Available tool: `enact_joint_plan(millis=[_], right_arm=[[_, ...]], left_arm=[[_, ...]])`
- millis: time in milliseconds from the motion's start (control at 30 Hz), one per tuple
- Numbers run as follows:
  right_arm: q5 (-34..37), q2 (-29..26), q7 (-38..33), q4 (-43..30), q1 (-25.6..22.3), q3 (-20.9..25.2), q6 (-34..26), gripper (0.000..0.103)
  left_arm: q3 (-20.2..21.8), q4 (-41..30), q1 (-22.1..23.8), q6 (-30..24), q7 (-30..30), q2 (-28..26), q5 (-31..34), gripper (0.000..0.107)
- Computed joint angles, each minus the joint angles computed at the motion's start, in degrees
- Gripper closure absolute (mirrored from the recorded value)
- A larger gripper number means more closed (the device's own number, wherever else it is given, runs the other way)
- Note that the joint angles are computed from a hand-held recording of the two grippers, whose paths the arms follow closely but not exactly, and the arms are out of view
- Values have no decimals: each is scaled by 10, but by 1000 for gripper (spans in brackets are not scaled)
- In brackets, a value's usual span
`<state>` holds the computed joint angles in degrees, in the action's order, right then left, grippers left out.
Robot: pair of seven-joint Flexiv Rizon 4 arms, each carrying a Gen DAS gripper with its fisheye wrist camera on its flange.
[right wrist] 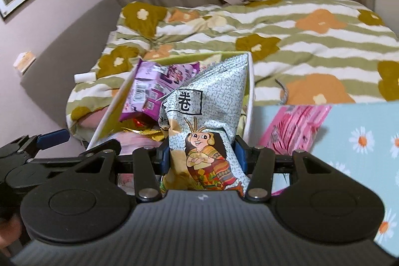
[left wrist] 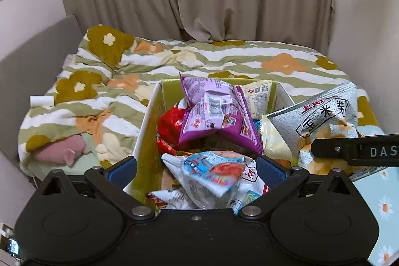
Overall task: Organize snacks
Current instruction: 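Carry the white-red and silver chip bags over the box and release them, then move both grippers down toward the pink snack bags beside the box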
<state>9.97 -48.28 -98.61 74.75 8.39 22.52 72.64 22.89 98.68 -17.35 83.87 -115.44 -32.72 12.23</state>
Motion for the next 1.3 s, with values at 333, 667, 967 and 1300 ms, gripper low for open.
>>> enact_joint_plan(millis=[333, 667, 967, 1300], right_arm=[[-3, 18, 0, 21, -3, 8, 14, 39], [-18, -3, 7, 0, 35, -20, 22, 0], [-29, -1, -23, 44, -1, 27, 92, 0], [-49, 34, -16, 88, -39, 56, 125, 0]], left_arm=[[45, 27, -26, 18, -21, 23, 9, 4], [48, 33, -23, 0, -54, 27, 39, 4], [29, 41, -11, -6, -68, 37, 55, 4], [14, 43, -6, 0, -71, 60, 78, 4]])
